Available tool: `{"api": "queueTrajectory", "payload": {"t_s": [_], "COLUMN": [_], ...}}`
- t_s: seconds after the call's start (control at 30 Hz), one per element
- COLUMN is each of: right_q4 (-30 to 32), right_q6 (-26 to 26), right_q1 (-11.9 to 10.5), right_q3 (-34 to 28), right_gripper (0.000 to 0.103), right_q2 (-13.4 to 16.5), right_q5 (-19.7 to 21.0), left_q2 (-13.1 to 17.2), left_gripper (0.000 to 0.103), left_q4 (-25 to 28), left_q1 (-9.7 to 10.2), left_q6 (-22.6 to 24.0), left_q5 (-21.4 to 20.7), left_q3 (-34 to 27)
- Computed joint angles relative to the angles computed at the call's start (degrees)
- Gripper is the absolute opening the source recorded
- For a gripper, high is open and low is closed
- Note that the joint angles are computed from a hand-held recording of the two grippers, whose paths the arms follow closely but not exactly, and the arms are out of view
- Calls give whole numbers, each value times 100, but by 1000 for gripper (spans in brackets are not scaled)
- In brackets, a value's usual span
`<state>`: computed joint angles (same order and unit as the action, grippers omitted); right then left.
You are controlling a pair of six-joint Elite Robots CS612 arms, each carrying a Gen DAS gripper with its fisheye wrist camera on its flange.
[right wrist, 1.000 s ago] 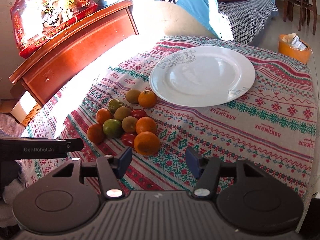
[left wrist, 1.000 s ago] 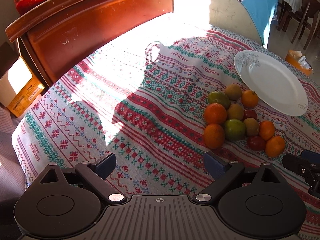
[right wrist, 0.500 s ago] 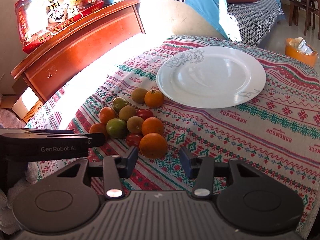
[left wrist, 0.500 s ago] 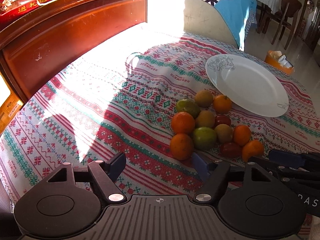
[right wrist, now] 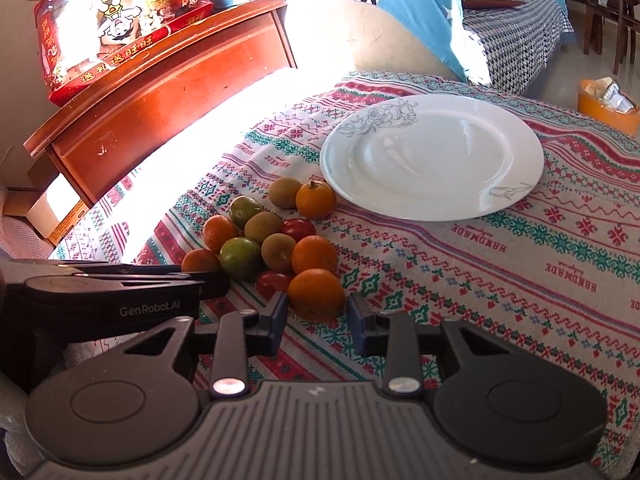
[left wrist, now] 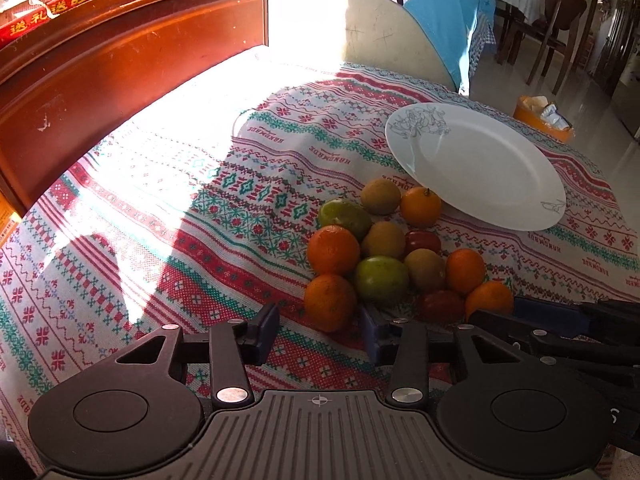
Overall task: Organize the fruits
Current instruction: 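Grasp an orange with the right gripper while the left gripper grasps another orange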
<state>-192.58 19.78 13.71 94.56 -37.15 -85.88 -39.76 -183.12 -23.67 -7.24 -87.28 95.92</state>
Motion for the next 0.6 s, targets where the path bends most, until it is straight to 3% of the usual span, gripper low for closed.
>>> {"api": "queueTrajectory", "payload": {"t_s": [0.3,0.6], "right_q4": [-60,-334], "right_q6": [12,167], "right_q1": [-9,-41], "right_q3": [21,116], "right_gripper": [30,30], "right_q2": [-8,-71], "right_q5": [55,136], "left_q2": [17,-35], "left_gripper": [25,24], "left_q4": [-131,-234], "left_q1": [-13,-7], "left_q6": [47,-186], "left_q5": [-114,-125], "left_q3": [16,91]}}
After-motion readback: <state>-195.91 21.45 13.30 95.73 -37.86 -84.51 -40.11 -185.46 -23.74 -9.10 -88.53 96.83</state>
